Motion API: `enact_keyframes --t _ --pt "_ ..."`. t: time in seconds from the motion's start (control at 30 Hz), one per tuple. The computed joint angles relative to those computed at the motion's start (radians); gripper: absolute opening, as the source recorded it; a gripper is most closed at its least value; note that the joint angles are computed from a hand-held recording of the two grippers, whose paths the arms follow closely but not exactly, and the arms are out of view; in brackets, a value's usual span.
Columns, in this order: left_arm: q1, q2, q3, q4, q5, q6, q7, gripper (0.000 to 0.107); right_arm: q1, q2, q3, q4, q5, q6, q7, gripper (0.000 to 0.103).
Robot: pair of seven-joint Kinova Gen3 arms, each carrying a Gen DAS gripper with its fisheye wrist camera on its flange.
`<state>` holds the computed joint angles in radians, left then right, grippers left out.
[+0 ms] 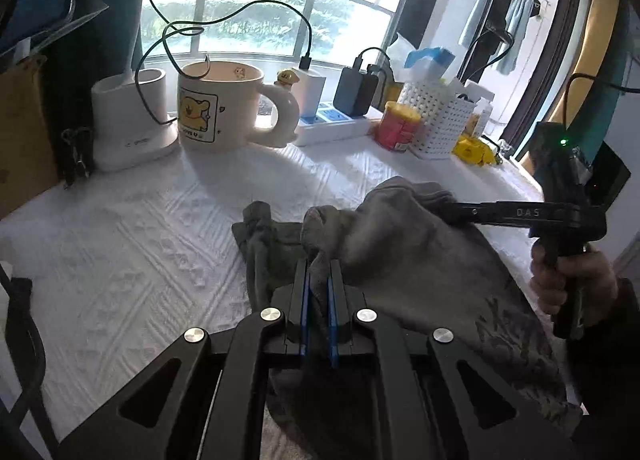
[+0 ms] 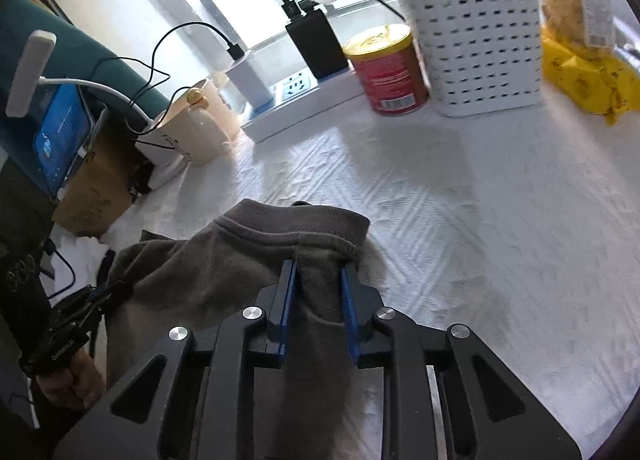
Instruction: Fold small clothes
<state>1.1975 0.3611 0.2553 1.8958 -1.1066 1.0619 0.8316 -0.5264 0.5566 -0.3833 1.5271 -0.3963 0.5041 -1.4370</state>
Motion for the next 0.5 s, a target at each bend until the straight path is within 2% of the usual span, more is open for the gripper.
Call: enact_keyframes --t 0.1,0.3,0.4,0.43,0.47,0.5 --pt "-0.014 0.002 -0.002 0.002 0.006 -0.022 -0.006 0.006 -0.009 -0.005 0.008 0.009 0.0 -0.04 -0.01 0.019" --pt "-0.001 0.022 -0.009 -0.01 -0.005 0.013 -0.013 0.006 -0.057 -0.013 0.052 0.02 0.076 -0.091 -0.062 0.019" --pt "-0.022 0.015 -0.018 0.022 0.009 -0.052 0.044 0.006 -0.062 0.001 0.046 -0.007 0.104 -0.062 -0.064 0.019" --pt "-0.02 0.011 -0.02 0.028 0.004 -0.057 0.054 0.006 -0.061 0.011 0.045 -0.029 0.109 -0.033 -0.064 0.024" --pt "-0.015 0.008 -0.02 0.03 -0.003 -0.05 0.056 0.006 -0.064 0.022 0.045 -0.05 0.114 -0.009 -0.07 0.035" --pt "-0.015 0.006 -0.017 0.024 -0.002 -0.043 0.045 0.006 -0.054 0.026 0.035 -0.056 0.105 -0.001 -0.059 0.038"
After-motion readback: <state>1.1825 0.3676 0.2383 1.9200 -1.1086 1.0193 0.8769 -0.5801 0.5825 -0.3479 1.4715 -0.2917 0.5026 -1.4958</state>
